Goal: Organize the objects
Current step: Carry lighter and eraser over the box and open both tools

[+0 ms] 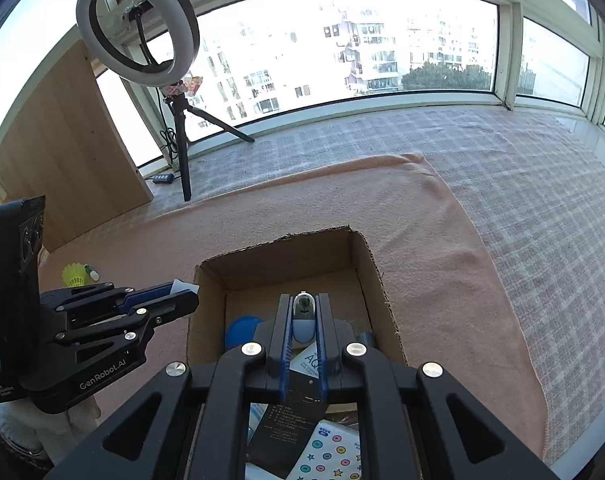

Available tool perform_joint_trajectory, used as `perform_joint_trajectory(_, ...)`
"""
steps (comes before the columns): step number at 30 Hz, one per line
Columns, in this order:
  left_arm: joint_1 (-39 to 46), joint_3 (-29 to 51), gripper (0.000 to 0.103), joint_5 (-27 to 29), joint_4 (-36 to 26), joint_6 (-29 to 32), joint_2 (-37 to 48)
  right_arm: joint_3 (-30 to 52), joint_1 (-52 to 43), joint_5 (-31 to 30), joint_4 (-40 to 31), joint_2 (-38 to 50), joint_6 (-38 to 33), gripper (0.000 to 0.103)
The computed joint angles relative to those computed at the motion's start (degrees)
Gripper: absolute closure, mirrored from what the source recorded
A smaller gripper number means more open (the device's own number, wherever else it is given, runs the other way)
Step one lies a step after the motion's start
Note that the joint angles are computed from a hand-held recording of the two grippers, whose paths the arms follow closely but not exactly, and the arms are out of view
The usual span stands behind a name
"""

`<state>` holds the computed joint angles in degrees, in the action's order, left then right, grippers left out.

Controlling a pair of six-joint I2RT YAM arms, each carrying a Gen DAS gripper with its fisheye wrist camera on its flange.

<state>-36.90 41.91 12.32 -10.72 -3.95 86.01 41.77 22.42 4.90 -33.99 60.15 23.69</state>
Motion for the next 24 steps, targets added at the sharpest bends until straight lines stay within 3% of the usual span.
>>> perform_joint_trajectory(3, -0.6, 1.05, 0.091, -0.32, 0.57, -0.33, 1.98, -0.55, -0.95, -0.64, 0.87, 0.71, -0.55, 0.093)
perform_joint_trajectory(6, -0.37, 1.23, 0.082, 0.54, 0.54, -0.23, 2.28, -0.89, -1.49, -1.01, 1.45, 1.31, -0.89, 0.093)
perform_joint_trajectory(7, -0.1, 1.51, 0.07, 0.72, -0.02, -0.07, 2.39, -0.89, -1.59, -1.42, 1.46, 1.53, -1.1, 0.092)
perform_joint_trajectory(8, 0.11, 1.55, 0.047, 0.49, -0.3, -0.07, 2.31, -0.82, -1.5, -1.63, 1.39, 1.66, -1.25, 0.09)
perform_joint_trajectory(9, 0.36, 0.98, 0.042, 0.08, 0.25, -0.18, 1.69, -0.62, -1.26, -1.57, 1.07, 1.83, -1.4, 0.077)
perform_joint_trajectory(10, 0.79, 0.5, 0.04, -0.11, 0.57, -0.08, 1.02, -0.46, -0.66, -1.01, 0.82, 1.81, -1.38, 0.058)
perform_joint_trajectory(12, 1.73, 0.05, 0.04, 0.0, 0.4, -0.01, 0.42, -0.74, 1.42, 1.77, 0.77, 0.93, -0.57, 0.044)
perform_joint_trajectory(24, 10.08, -5.05, 0.04, 2.37, -1.29, 4.75, -5.46, 0.08, 7.03, 3.66, 0.17, 2.28, 3.58, 0.044)
